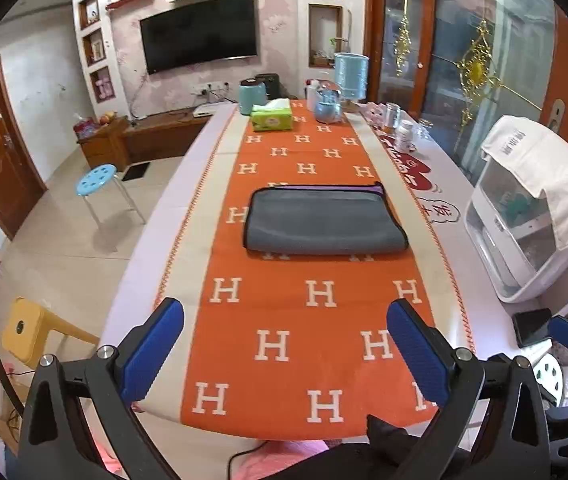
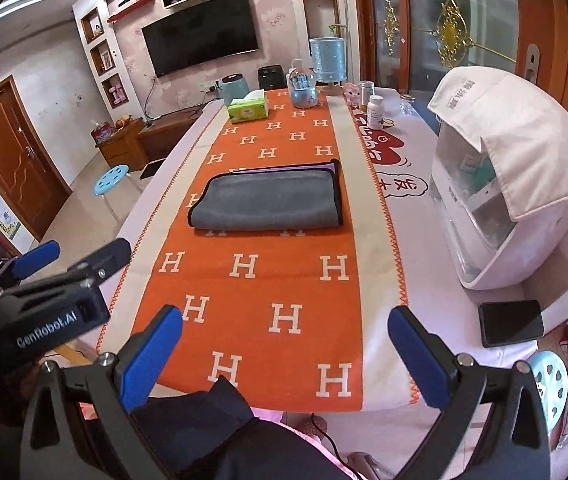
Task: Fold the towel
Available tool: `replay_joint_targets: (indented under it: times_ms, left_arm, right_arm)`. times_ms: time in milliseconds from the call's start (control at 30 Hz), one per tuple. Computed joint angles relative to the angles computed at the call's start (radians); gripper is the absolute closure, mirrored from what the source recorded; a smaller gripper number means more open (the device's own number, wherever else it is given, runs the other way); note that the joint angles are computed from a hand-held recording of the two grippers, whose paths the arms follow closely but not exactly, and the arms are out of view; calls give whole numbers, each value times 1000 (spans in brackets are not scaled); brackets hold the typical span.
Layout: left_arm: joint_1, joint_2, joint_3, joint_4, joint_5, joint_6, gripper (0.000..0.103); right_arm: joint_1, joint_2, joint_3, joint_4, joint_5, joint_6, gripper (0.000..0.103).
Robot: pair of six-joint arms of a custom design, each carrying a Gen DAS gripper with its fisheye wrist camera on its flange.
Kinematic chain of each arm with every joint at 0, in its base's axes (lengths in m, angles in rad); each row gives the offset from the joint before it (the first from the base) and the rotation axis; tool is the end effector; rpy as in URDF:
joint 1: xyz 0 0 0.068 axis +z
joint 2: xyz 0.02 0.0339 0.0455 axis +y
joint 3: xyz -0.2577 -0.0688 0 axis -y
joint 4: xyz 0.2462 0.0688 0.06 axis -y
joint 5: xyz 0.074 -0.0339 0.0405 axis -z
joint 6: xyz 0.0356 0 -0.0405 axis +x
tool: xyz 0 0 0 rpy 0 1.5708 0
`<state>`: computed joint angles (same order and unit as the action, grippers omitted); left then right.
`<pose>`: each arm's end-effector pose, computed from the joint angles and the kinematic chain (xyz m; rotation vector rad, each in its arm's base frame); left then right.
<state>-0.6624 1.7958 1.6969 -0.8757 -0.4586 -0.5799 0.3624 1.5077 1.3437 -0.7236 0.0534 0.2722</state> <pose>0.3156 -0.2261 0.3125 -0.0730 2.4059 0.0264 0.3051 0.1137 0.3047 -0.0879 2.4669 0.2112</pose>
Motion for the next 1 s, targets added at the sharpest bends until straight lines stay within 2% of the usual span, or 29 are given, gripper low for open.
replay_joint_targets:
  times_ms: [500,1000]
  left_arm:
    - [17,32,4,-27,-7,-32,1]
    - [16,42,18,-23,-17,-11,1]
  right_arm:
    - [-4,45,20,-16,-13,12,0]
    - [-12,60,25,-16,-15,13,0]
